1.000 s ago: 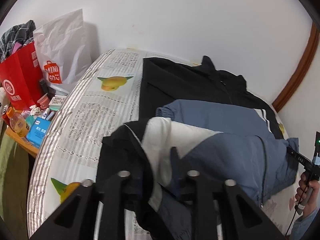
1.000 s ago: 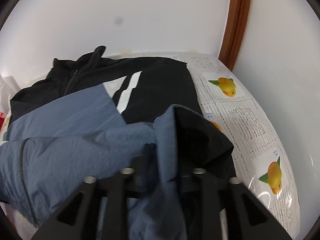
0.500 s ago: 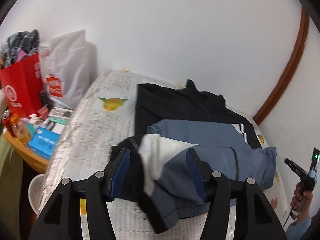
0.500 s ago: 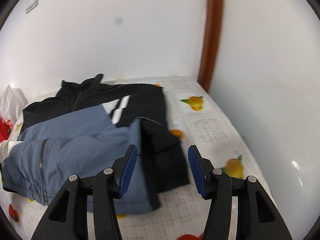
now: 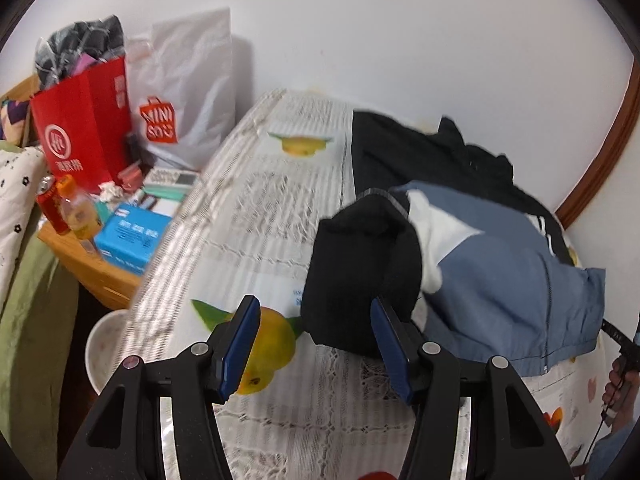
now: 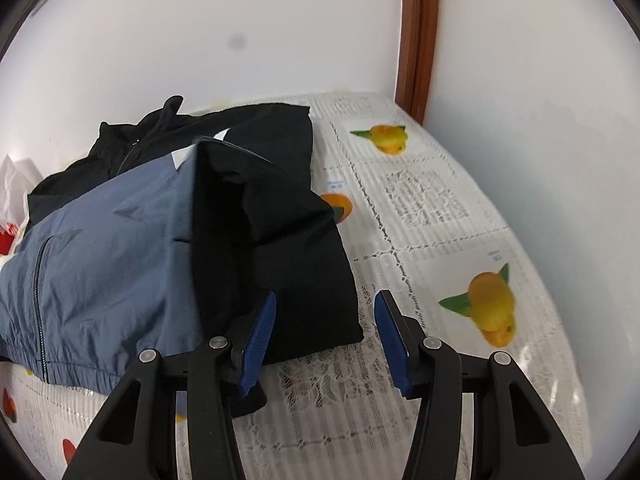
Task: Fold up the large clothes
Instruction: 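Grasp the black jacket hem with both grippers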
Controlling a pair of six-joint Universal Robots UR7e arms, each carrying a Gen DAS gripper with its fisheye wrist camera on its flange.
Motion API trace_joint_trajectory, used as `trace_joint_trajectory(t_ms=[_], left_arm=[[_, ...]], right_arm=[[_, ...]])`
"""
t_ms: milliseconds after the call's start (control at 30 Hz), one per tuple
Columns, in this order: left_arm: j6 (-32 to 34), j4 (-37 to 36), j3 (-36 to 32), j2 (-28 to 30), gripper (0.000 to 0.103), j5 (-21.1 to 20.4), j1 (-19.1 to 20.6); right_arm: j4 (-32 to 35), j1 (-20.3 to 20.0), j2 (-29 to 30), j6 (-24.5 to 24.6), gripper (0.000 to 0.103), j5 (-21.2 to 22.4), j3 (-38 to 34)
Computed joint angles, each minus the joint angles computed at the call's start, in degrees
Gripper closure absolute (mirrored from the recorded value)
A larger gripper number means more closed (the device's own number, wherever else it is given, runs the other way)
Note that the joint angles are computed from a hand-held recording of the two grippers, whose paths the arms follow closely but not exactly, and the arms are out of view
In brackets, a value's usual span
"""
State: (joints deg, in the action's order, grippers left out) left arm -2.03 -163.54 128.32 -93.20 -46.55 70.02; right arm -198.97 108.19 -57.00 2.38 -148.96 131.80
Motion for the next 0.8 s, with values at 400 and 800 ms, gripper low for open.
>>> trace_joint_trajectory(t_ms=[400, 800], left_arm=[[1.2, 1.2, -2.7, 5.7, 0.079, -6.0, 3.7], [-2.8, 8.1, 1.4, -0.2, 0.092, -2.4, -0.5]], right_arm=[[-1.9, -6.2, -0.3, -4.7, 0.06, 11.4, 0.8], [-2.0, -2.2, -2.4, -3.7, 0.095, 9.7, 5.2]])
